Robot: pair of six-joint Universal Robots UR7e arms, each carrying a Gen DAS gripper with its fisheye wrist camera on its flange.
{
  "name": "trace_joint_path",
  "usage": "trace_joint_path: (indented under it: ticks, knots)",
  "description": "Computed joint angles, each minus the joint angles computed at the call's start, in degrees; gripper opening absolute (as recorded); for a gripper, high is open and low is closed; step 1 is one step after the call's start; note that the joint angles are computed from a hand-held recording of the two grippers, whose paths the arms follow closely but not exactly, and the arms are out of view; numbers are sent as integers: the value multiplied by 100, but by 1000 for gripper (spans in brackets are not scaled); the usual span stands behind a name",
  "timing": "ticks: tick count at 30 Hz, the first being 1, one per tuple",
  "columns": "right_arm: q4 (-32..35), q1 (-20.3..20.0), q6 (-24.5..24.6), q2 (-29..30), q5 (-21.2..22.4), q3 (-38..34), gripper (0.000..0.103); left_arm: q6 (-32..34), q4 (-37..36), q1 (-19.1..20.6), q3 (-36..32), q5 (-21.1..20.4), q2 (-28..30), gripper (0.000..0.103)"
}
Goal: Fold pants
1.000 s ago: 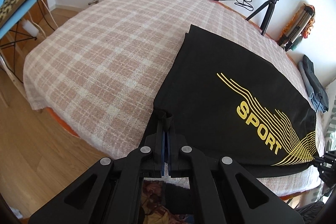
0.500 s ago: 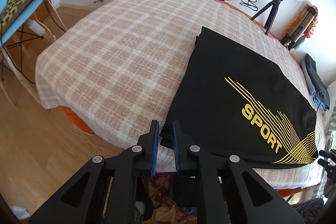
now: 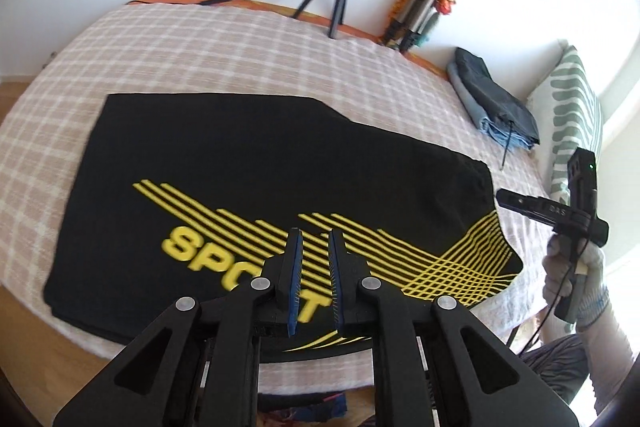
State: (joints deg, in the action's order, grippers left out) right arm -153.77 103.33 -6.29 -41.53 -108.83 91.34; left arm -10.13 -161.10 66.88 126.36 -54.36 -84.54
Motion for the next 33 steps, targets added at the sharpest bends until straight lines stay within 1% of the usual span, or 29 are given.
trace_joint_path:
  ticks: [3, 5, 7, 9, 13, 16, 17, 19, 21, 23, 24, 25, 26, 27, 28, 29, 31, 33]
  knots:
    - [12, -78, 37, 97, 117, -130, 47, 200, -168, -131, -205, -362, 550, 11]
    - [-10, -97, -59, 161, 29, -180, 47, 339, -241, -229, -321, -522, 862, 11]
    - [45, -142, -64, 209, 48, -255, 47, 407, -277, -283, -428, -660, 1139, 11]
    - [96, -197, -55, 223, 172, -311, 48, 417, -249, -305, -537, -821, 1369, 11]
    - [231, -323, -29, 245, 535, -479, 49, 555, -301, -367, -694, -986, 1820, 11]
    - [264, -381, 24, 203, 726, -515, 49, 651, -363, -384, -653, -1150, 1987, 11]
    - [280, -396, -9, 191, 774, -520, 49, 706, -357, -388, -608, -1157, 2004, 11]
    - [304, -410, -32, 178, 765, -531, 49, 882, -342, -442, -528, -952, 2084, 11]
    - [286, -420, 8, 156, 745, -529, 49, 1139, -596, -532, -376, -775, 2093, 11]
    - [220, -426, 8, 94, 792, -491, 49, 1154, -499, -621, -356, -681, 2037, 11]
    - [172, -421, -1, 57, 778, -471, 49, 1165, -577, -688, -307, -674, 2019, 11]
    - [117, -415, -13, 28, 764, -456, 49, 1237, -672, -769, -252, -661, 2008, 14]
    - [67, -414, -27, -3, 767, -440, 49, 1356, -776, -871, -184, -612, 2008, 27]
    - [27, -420, -19, -36, 779, -426, 49, 1494, -898, -978, -90, -570, 1997, 48]
    - [-13, -429, -6, -70, 792, -404, 49, 1629, -996, -1086, -12, -537, 2004, 55]
    - [-34, -437, 2, -101, 790, -386, 49, 1786, -1056, -1190, 40, -514, 2033, 57]
    - [-73, -436, 9, -148, 721, -358, 49, 2025, -998, -1365, 50, -365, 2165, 57]
    - [-62, -454, 11, -217, 723, -320, 49, 2126, -871, -1434, -27, -283, 2344, 57]
